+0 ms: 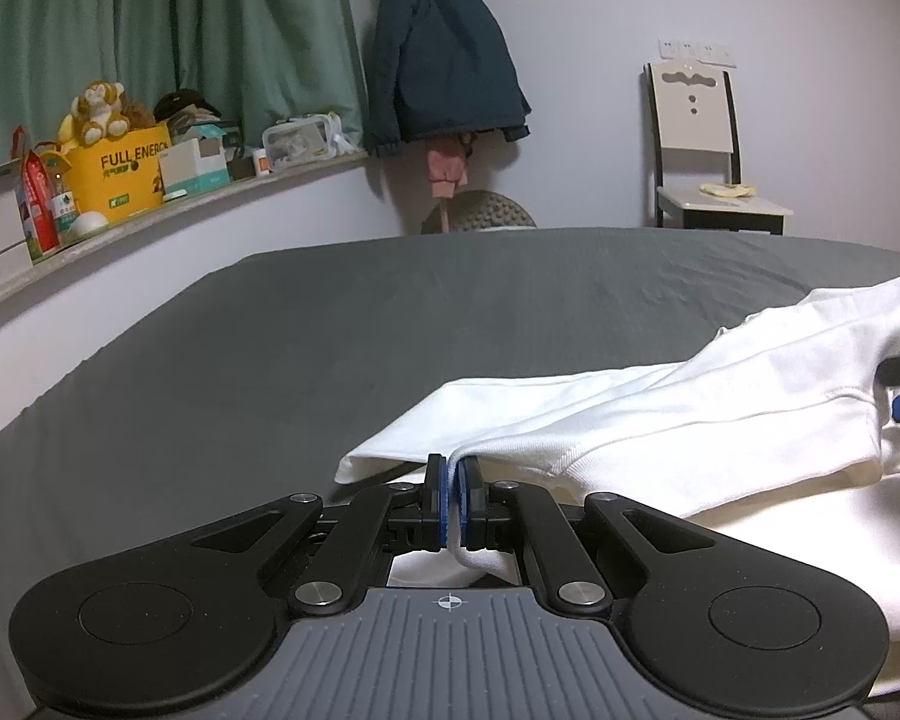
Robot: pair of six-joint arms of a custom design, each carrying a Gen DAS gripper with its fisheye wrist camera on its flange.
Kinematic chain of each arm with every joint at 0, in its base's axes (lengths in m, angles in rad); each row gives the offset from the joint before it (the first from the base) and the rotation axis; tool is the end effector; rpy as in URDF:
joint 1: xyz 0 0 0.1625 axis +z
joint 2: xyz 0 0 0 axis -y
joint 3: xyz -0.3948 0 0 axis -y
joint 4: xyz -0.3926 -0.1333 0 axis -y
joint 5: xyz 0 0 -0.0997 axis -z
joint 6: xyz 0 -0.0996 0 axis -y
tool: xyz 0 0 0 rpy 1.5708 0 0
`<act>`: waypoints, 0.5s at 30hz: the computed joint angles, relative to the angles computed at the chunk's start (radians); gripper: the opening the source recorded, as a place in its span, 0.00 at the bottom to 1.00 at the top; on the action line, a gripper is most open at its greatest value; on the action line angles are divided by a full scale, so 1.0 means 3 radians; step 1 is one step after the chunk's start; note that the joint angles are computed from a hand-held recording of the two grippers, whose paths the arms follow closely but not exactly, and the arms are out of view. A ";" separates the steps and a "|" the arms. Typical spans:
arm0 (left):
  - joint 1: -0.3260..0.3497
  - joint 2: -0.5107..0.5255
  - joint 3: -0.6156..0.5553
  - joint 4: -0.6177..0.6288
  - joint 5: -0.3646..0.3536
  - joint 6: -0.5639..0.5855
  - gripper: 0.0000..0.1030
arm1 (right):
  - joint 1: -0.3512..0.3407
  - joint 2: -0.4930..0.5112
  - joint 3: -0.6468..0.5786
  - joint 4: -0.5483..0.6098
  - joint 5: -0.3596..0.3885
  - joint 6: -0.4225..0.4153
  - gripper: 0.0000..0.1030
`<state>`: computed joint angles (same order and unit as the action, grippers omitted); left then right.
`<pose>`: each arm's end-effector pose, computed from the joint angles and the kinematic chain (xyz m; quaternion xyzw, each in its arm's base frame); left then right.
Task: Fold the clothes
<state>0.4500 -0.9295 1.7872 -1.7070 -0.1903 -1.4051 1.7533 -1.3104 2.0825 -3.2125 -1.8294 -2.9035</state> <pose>-0.3996 -0.4497 0.1019 0.1203 0.7460 -0.4853 0.4399 0.2006 -0.4926 0.2842 0.8975 -0.0793 -0.0272 0.4329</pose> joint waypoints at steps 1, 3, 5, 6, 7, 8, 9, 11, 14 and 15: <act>0.0002 0.0000 0.0004 -0.0020 -0.0001 0.0013 0.04 | -0.0030 -0.0003 0.0006 -0.0001 0.0050 -0.0095 0.21; 0.0003 -0.0001 0.0017 -0.0054 0.0001 0.0030 0.04 | -0.0071 0.0014 0.0006 -0.0022 0.0124 -0.0212 0.22; 0.0003 -0.0008 0.0028 -0.0086 0.0005 0.0048 0.04 | -0.0096 0.0074 -0.0007 -0.0096 0.0140 -0.0290 0.22; 0.0003 -0.0011 0.0033 -0.0097 0.0004 0.0050 0.04 | -0.0108 0.0106 -0.0014 -0.0138 0.0139 -0.0328 0.22; 0.0003 -0.0013 0.0038 -0.0108 0.0001 0.0053 0.04 | -0.0118 0.0137 -0.0021 -0.0182 0.0138 -0.0354 0.22; 0.0003 -0.0013 0.0041 -0.0117 -0.0002 0.0055 0.04 | -0.0128 0.0166 -0.0029 -0.0229 0.0136 -0.0367 0.22; 0.0004 -0.0012 0.0042 -0.0120 -0.0004 0.0054 0.04 | -0.0133 0.0190 -0.0037 -0.0271 0.0133 -0.0371 0.26; 0.0005 -0.0008 0.0038 -0.0123 -0.0005 0.0051 0.04 | -0.0128 0.0202 -0.0060 -0.0277 0.0129 -0.0310 0.35; 0.0007 -0.0002 0.0035 -0.0126 -0.0010 0.0045 0.04 | -0.0073 0.0214 -0.0108 -0.0255 0.0053 -0.0092 0.40; 0.0008 -0.0001 0.0035 -0.0126 -0.0013 0.0041 0.04 | -0.0049 0.0224 -0.0129 -0.0249 0.0014 -0.0005 0.40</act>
<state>0.4523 -0.9297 1.7976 -1.7448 -0.1941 -1.3927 1.7385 -1.2433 2.0438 -3.2871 -1.8251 -2.9050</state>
